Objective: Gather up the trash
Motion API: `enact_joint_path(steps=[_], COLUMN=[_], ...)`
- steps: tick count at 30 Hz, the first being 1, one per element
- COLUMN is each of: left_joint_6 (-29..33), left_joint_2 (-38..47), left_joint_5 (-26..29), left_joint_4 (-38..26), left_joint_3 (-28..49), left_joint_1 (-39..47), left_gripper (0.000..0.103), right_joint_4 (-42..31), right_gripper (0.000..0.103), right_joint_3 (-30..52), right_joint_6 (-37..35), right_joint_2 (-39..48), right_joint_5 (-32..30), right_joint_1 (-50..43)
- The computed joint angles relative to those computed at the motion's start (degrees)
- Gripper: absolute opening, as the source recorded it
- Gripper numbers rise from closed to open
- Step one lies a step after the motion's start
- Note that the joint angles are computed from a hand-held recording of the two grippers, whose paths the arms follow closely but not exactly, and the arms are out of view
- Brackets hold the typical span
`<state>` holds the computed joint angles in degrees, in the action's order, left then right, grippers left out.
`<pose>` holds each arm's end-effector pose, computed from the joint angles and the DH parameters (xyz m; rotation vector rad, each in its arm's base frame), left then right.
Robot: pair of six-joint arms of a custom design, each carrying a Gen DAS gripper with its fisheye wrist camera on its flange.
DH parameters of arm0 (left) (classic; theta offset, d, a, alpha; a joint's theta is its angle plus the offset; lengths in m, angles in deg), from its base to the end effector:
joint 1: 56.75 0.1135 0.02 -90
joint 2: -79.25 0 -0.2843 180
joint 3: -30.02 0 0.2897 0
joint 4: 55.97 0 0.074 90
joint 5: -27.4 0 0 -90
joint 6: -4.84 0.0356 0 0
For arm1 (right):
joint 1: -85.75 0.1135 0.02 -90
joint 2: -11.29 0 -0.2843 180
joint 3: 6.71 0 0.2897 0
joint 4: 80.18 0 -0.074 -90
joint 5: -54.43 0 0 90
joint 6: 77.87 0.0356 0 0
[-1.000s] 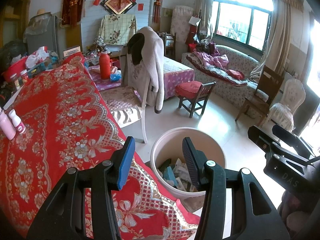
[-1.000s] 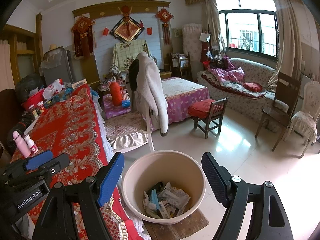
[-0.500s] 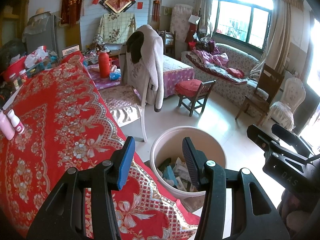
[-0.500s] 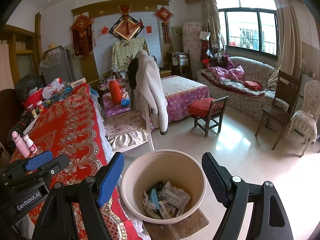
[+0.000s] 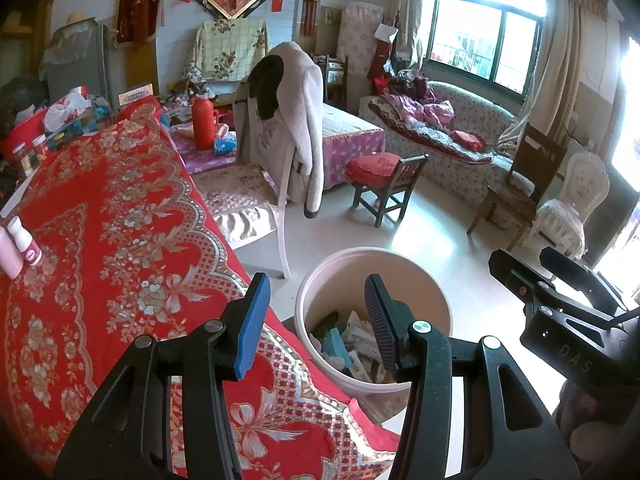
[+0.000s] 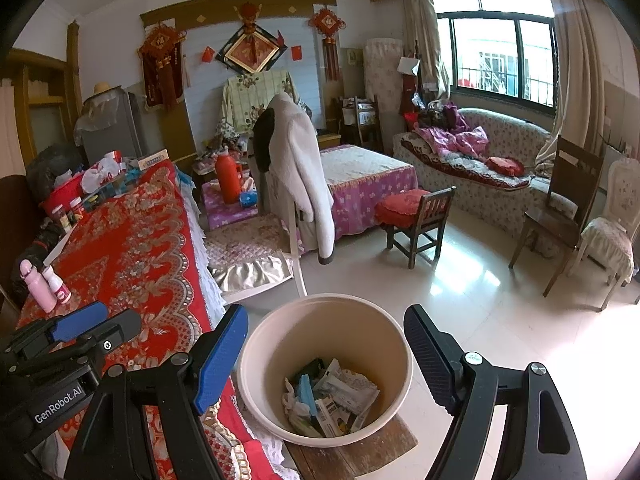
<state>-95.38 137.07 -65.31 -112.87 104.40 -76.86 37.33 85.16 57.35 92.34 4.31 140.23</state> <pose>0.2163 -0.0774 0.3658 0.1720 2.2774 -0.2243 0.2063 0.2498 0.3692 0.0989 2.2155 0.0698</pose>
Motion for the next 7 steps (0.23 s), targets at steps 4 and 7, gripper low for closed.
enact_joint_path(steps=[4,7], left_joint_6=[0.3,0.8], left_joint_2=[0.5,0.5], left_joint_5=[1.9,3.4], left_joint_4=[0.1,0.0], left_joint_3=[0.0,-0.3], left_joint_1=[1.5,3.3], left_gripper=[0.047,0.047], right_joint_4=[0.0,0.0], right_gripper=[0.078,0.078], right_joint_3=[-0.7,0.1], right_joint_6=[0.1,-0.4], right_joint_2=[-0.1,0.8], right_joint_5=[-0.5,-1.4], right_joint_1=[-0.3,-0.7])
